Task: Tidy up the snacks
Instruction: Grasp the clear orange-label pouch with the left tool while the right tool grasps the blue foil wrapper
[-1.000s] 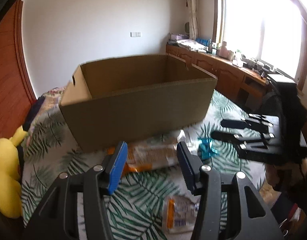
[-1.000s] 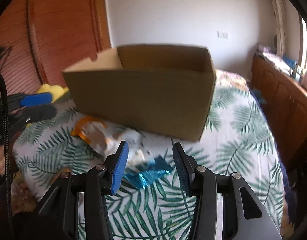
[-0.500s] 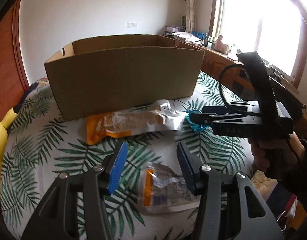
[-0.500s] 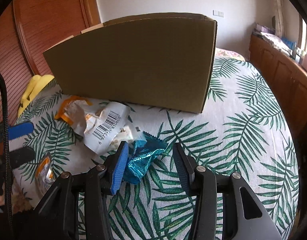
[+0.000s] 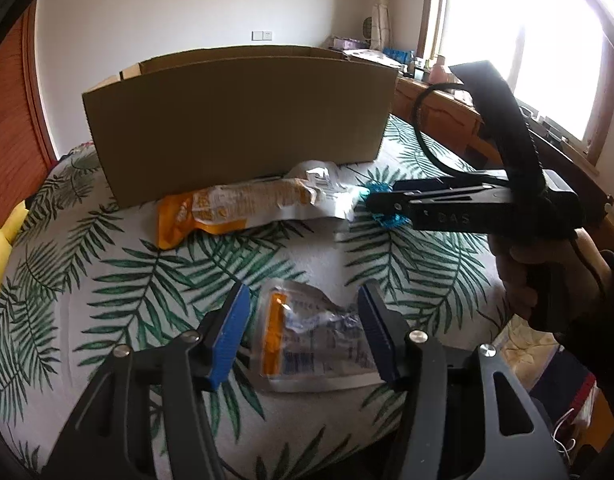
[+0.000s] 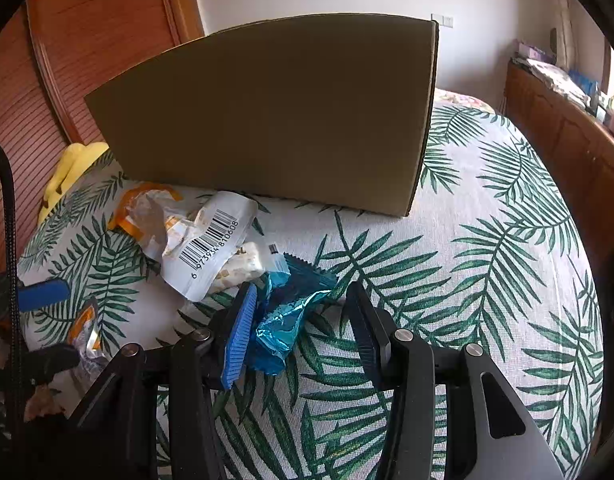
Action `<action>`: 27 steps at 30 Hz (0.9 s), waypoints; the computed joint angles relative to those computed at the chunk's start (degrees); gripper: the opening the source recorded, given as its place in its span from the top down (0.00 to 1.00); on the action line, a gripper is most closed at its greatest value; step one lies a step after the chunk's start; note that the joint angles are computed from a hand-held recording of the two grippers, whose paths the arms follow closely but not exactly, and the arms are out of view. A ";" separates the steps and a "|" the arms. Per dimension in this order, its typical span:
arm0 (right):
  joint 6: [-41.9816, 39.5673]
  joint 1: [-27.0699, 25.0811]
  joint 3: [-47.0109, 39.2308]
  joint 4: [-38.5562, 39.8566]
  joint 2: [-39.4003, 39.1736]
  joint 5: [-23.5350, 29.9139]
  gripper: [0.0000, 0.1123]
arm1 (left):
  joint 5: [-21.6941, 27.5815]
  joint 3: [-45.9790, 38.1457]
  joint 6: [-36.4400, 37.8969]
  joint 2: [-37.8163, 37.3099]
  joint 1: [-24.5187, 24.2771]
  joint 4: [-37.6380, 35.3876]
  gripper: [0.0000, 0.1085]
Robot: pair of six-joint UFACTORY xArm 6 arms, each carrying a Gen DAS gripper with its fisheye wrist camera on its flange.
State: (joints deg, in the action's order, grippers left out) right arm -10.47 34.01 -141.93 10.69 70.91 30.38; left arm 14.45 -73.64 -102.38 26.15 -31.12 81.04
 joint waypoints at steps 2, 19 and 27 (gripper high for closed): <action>0.58 0.14 -0.72 -1.04 0.47 0.14 0.57 | 0.06 -0.23 0.61 0.29 -0.31 -0.19 0.48; -0.08 0.31 1.05 -0.77 -0.30 -1.17 0.57 | 1.32 -3.59 8.60 4.55 -0.57 -8.11 0.27; 0.33 0.43 1.89 -1.27 -0.69 -1.78 0.57 | 3.80 -5.53 9.55 6.29 -1.63 -7.35 0.25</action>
State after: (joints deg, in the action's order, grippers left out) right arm -10.15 34.43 -140.03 9.42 70.22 28.59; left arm 18.25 -79.17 -92.83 32.44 -32.74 73.69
